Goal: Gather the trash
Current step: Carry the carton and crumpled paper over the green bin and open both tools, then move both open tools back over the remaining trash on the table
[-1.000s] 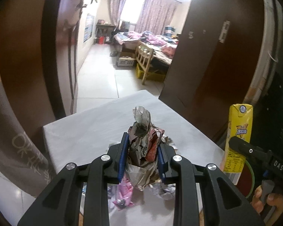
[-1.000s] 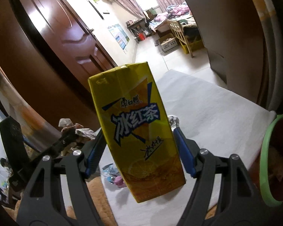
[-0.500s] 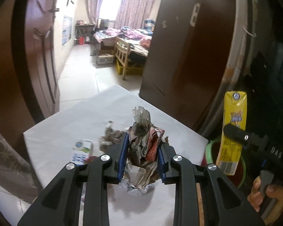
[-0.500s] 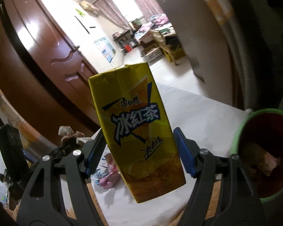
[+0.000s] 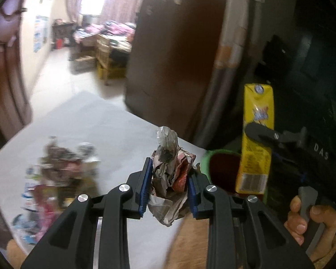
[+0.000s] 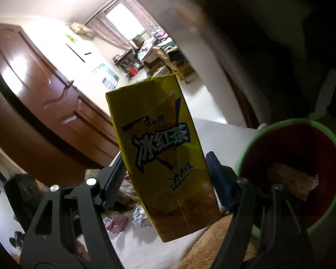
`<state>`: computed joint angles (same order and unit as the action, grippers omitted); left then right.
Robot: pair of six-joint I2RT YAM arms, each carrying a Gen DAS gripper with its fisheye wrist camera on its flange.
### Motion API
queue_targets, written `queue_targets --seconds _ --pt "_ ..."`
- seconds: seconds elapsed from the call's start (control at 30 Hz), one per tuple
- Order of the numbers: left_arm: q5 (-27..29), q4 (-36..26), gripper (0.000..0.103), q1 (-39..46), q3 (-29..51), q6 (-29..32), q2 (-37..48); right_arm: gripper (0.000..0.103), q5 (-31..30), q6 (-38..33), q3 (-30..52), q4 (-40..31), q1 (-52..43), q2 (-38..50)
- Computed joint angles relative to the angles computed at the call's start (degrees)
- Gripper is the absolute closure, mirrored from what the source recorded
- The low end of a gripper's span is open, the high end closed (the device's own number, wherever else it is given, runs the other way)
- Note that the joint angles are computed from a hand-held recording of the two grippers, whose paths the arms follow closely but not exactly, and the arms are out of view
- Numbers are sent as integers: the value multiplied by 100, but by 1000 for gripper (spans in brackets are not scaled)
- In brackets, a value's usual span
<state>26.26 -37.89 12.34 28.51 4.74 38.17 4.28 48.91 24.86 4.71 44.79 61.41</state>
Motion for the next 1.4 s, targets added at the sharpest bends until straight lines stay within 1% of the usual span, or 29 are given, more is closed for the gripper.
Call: queue_targets --seconds 0.07,0.1,0.17,0.27,0.37,0.43,0.47,0.5,0.53,0.57,0.6,0.63,0.67,0.77,0.8,0.9,0.97,1.0,1.03,1.07,1.17,1.2,1.27,1.4 --pt "-302 354 77 -823 -56 -521 213 34 -15 -18 -158 -178 -242 -331" --pt "-442 632 77 -1272 -122 -800 351 33 -54 -24 -259 -298 -421 -533" --pt "-684 1034 77 -1922 -157 -1178 649 34 -162 -3 -429 -514 -751 -879" --pt "-776 1642 77 -2609 -126 -1631 1214 33 -338 49 -648 -880 -1271 -1393" --pt "-743 2017 76 -2953 36 -1771 1797 34 -405 1 -732 -1258 -1681 -1733" --pt "-839 2282 70 -3233 128 -1929 2172 33 -415 -70 -759 -1459 -1880 -1881" --pt "-858 2417 65 -3334 198 -2030 2382 33 -371 -66 -764 -1556 -1898 -1955" --pt "-860 2492 46 -3369 216 -2087 2485 33 -358 -87 -749 -1618 -1969 -1964" --pt "-876 2497 35 -3392 266 -2130 2550 31 -283 -77 -750 -1692 -2008 -1974" --pt "-959 2453 21 -3425 294 -2175 2523 27 -209 -54 -751 -1719 -2007 -1955" --pt "-997 2440 21 -3335 277 -2147 2425 16 -154 -49 -777 -1745 -2051 -1953" --pt "-942 2395 21 -3229 196 -2094 2200 11 -74 -8 -792 -1744 -2043 -1909" --pt "-931 2324 21 -3169 164 -2034 2049 11 -38 32 -814 -1679 -2039 -1804" --pt "-1054 1720 21 -2753 76 -1569 1418 11 37 132 -842 -1506 -1945 -1527" --pt "-998 1482 21 -2452 29 -1408 1177 11 156 217 -819 -1399 -1754 -1386" --pt "-709 859 21 -1480 -50 -995 705 11 308 251 -620 -1197 -1307 -935" --pt "-349 328 21 -631 -89 -506 365 11 410 255 -434 -1060 -964 -604" --pt "-236 234 21 -302 -92 -279 349 11 464 265 -323 -965 -758 -401" --pt "-85 64 21 160 -80 71 301 11 534 285 -186 -885 -530 -165" --pt "42 -70 21 587 -38 428 330 11 536 270 -77 -805 -425 35" --pt "425 -222 21 1703 111 1298 637 11 605 321 249 -605 51 625" --pt "558 -216 21 2147 171 1584 811 11 624 339 373 -561 203 842" --pt "885 -391 21 3018 322 2202 1126 11 638 376 628 -538 454 1221" --pt "1136 -386 21 3965 513 2768 1670 11 675 354 1129 -582 875 1817"
